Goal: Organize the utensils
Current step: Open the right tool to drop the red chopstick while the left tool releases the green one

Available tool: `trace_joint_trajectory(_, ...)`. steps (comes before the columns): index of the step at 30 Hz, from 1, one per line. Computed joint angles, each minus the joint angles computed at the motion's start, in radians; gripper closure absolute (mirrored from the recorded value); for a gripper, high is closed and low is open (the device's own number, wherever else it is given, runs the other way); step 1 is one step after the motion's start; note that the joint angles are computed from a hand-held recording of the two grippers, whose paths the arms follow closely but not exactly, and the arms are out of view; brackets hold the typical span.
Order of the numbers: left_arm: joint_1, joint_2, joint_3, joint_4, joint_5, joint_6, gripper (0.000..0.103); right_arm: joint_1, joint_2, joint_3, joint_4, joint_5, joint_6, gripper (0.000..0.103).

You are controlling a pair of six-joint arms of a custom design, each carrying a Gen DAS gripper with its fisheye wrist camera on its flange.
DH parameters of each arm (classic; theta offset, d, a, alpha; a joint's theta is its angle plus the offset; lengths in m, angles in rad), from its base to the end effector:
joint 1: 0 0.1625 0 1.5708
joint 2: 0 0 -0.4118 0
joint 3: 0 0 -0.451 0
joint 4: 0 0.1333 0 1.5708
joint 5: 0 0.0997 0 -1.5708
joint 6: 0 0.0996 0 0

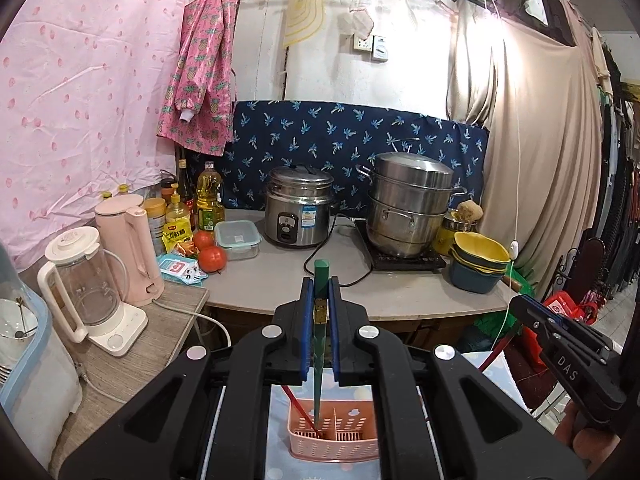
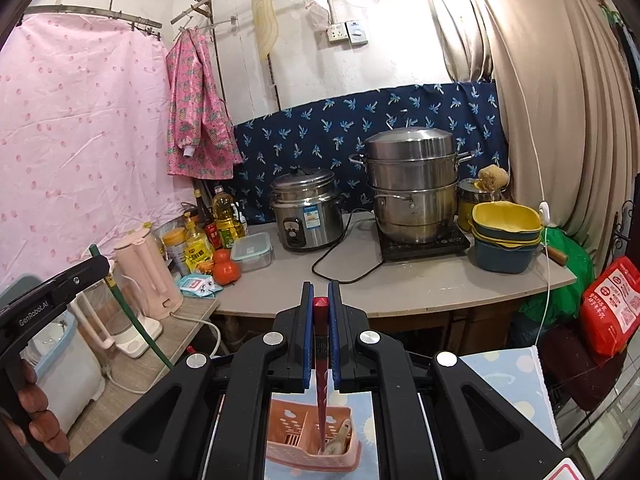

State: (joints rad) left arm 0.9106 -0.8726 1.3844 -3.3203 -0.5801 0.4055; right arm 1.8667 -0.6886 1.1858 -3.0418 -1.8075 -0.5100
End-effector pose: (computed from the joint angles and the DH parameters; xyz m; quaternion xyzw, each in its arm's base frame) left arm -0.2840 -0.7190 0.3334 0.1265 0.7574 -0.5554 0.3192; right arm 0.3532 -0.7815 0.2371 0.2933 -0.8290 0.4508 0.1534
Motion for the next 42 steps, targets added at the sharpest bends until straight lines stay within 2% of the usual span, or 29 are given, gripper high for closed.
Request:
trace_joint_trajectory(8, 0.061, 0.036, -0.031, 0.105, -0.015, -0.086, 0.096, -0.019, 0.078, -0.060, 0.061, -0.029, -0.013, 0.096)
trace_joint_trajectory(17, 0.092, 0.055, -0.038, 0.160, -0.010, -0.145, 0.095, -0.033, 0.113, -0.074, 0.090, -0.069, -0.024, 0.096)
trace_joint_trajectory(18, 0.092, 0.059, -0.039, 0.160, 0.000, -0.149, 0.093, -0.034, 0.113, -0.069, 0.074, -0.074, -0.028, 0.094)
trace_joint_trajectory(20, 0.094, 0.063, -0.040, 0.160, 0.013, -0.158, 0.068, -0.034, 0.113, -0.060, 0.053, -0.082, -0.034, 0.083)
trace_joint_trajectory(21, 0.094, 0.066, -0.040, 0.146, 0.021, -0.152, 0.064, -0.035, 0.110, -0.054, 0.046, -0.079, -0.031, 0.080)
trace_joint_trajectory(30, 0.087, 0.046, 0.002, 0.140, 0.043, -0.161, 0.064, -0.034, 0.076, -0.006, 0.019, -0.075, -0.027, 0.078)
trace_joint_trajectory(42, 0.026, -0.027, 0.130, 0.116, 0.084, -0.182, 0.064, -0.021, -0.047, 0.173, -0.049, -0.080, -0.033, 0.078)
